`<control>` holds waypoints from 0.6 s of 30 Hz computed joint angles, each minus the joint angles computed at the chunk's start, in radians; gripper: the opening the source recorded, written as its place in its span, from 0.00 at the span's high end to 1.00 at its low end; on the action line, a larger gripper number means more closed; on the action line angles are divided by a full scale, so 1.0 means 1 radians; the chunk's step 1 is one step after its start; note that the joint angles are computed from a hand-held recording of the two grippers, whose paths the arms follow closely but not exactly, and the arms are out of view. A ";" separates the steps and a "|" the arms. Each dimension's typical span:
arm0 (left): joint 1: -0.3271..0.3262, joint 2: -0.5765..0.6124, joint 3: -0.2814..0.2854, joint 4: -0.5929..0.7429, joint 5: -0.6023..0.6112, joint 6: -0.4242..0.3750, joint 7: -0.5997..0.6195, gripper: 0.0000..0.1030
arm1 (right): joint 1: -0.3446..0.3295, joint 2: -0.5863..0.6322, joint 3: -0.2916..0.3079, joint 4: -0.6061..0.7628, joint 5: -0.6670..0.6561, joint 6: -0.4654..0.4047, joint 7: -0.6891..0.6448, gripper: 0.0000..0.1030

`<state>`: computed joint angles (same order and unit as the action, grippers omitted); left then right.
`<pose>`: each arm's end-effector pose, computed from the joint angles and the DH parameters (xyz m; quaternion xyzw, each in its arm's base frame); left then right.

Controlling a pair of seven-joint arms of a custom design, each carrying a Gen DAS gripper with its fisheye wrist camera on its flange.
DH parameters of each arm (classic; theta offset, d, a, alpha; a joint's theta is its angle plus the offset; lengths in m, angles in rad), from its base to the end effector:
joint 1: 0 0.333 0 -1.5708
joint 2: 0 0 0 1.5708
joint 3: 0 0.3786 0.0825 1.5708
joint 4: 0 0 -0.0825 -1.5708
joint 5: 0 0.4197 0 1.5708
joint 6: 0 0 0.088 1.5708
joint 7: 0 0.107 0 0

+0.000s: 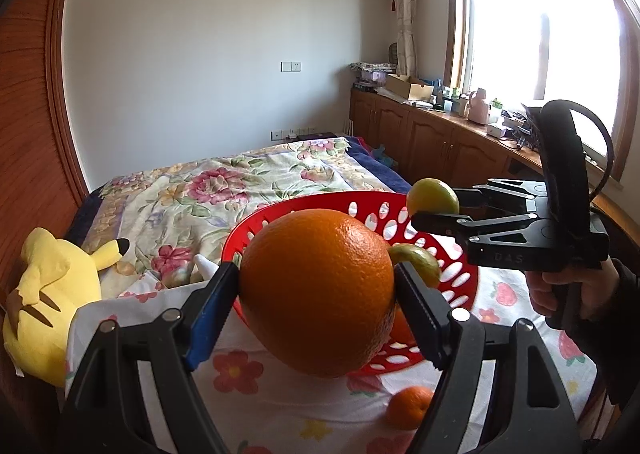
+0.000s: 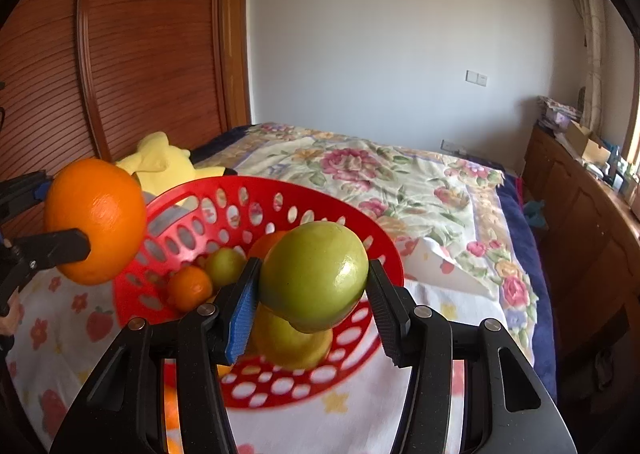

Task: Organize fruits
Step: 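Carry the large orange and green apple over the red basket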

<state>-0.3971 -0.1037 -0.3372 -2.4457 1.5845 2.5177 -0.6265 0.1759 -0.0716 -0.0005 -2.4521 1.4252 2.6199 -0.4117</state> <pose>0.3651 -0.3428 0.3850 -0.6620 0.5773 -0.3379 0.3381 0.4973 0.0651 0.3729 -0.8707 0.2841 -0.1358 0.3778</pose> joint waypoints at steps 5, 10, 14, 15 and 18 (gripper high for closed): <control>0.022 0.032 0.023 0.021 0.039 0.034 -0.012 0.24 | 0.003 0.057 0.009 0.041 0.004 -0.008 0.007 0.49; 0.043 0.071 0.044 0.053 0.069 0.068 0.006 0.24 | -0.001 0.084 0.016 0.054 0.012 -0.016 0.003 0.49; 0.058 0.099 0.060 0.072 0.092 0.094 0.006 0.24 | 0.004 0.092 0.026 0.051 0.040 0.009 -0.032 0.48; 0.062 0.108 0.064 0.078 0.093 0.102 0.010 0.24 | 0.004 0.095 0.026 0.052 0.038 0.008 -0.028 0.48; 0.071 0.125 0.072 0.091 0.083 0.117 0.031 0.24 | -0.001 0.102 0.024 0.057 0.031 -0.008 -0.010 0.48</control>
<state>-0.3260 0.0215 -0.2647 -2.3547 1.6676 2.6343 -0.5953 0.1753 0.0305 0.0235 -2.3950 1.4561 2.6122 -0.4214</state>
